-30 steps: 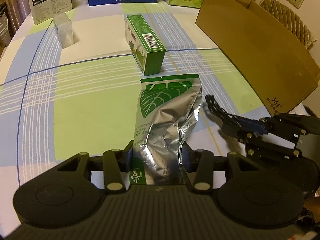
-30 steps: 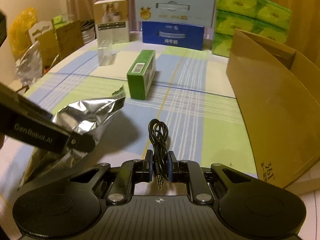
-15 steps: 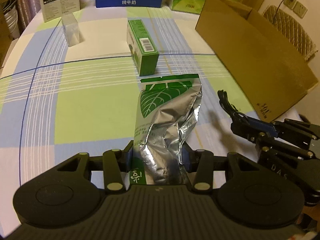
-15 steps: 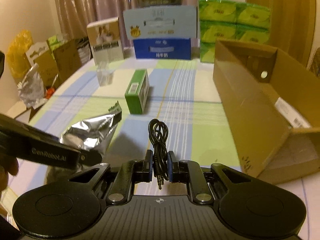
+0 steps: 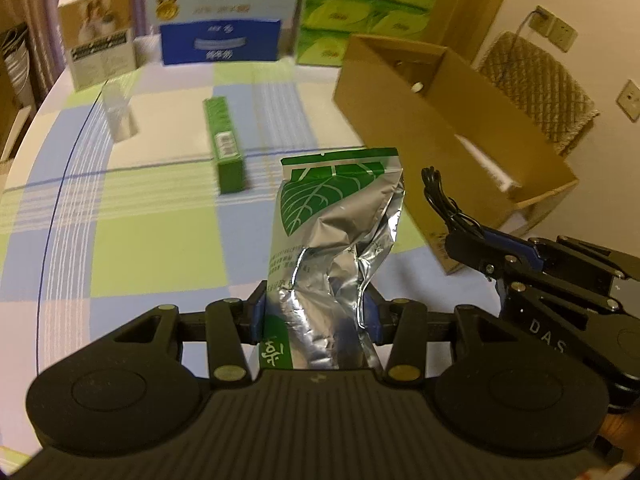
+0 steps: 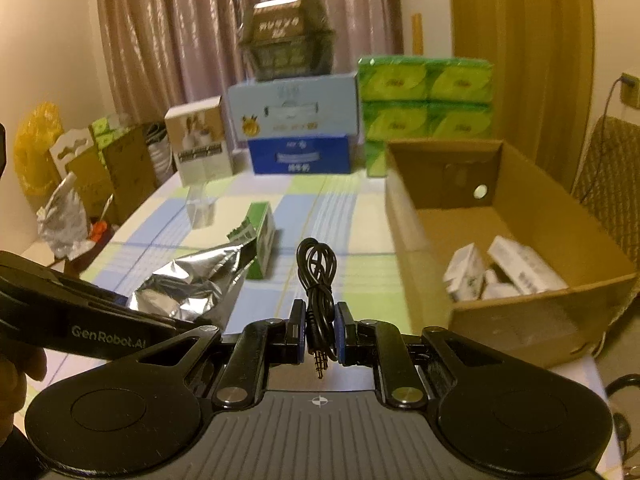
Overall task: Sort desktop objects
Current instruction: 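Carry the tea bag and the cable over the cardboard box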
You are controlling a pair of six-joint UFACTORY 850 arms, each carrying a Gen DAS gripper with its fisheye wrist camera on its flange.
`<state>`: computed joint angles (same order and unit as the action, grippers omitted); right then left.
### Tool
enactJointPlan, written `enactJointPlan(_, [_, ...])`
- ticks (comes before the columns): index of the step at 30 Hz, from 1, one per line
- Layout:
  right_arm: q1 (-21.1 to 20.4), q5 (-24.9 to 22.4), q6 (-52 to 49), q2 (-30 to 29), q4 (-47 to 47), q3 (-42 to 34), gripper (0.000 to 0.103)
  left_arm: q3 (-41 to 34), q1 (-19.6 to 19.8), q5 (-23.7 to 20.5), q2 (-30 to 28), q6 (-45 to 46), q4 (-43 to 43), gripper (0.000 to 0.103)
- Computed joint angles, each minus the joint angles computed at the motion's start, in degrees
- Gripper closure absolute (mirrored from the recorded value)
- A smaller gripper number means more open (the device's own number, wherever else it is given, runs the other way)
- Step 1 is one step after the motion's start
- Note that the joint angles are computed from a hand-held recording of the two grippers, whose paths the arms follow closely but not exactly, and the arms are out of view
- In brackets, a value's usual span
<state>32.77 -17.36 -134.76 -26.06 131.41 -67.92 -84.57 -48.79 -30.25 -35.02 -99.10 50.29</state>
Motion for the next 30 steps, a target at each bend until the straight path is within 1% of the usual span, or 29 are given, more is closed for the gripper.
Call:
enactJointPlan(8, [-2.95,-0.59,-5.41,2.62,5.57,0.66,0.092,-8.17,-1.17,-1.60,-3.29,5.23,-1.75,0.062])
enactJointPlan(15, [-6.15,-0.75,-10.11,2.71,10.15,-1.38,0.092,-17.78,-0.61,-0.83,-8.03,11.85,-5.30,0.062])
enactJointPlan(20, [-8.34,-0.56,-12.58,1.08,11.96,-4.53,0.092,-28.01,-0.14,-1.87,-13.65,17.82,-9.38,0.062])
enactJointPlan(22, [-9.08,-0.46,-13.06,0.37,12.22,-5.71,0.092,-32.88,0.05,-2.99,-16.41,20.33,-11.10,0.062])
enactJointPlan(26, [-10.30,0.17,-12.45,-1.44,10.85,-8.43,0.092,-42.84,0.51,-5.42,-22.14,24.63,-14.63,0.062])
enactJointPlan(30, [-11.28,0.98,-9.79,-3.57,7.95,-11.19,0.092,-53.28,1.03,-7.97,-28.09,30.33,-19.51,0.062])
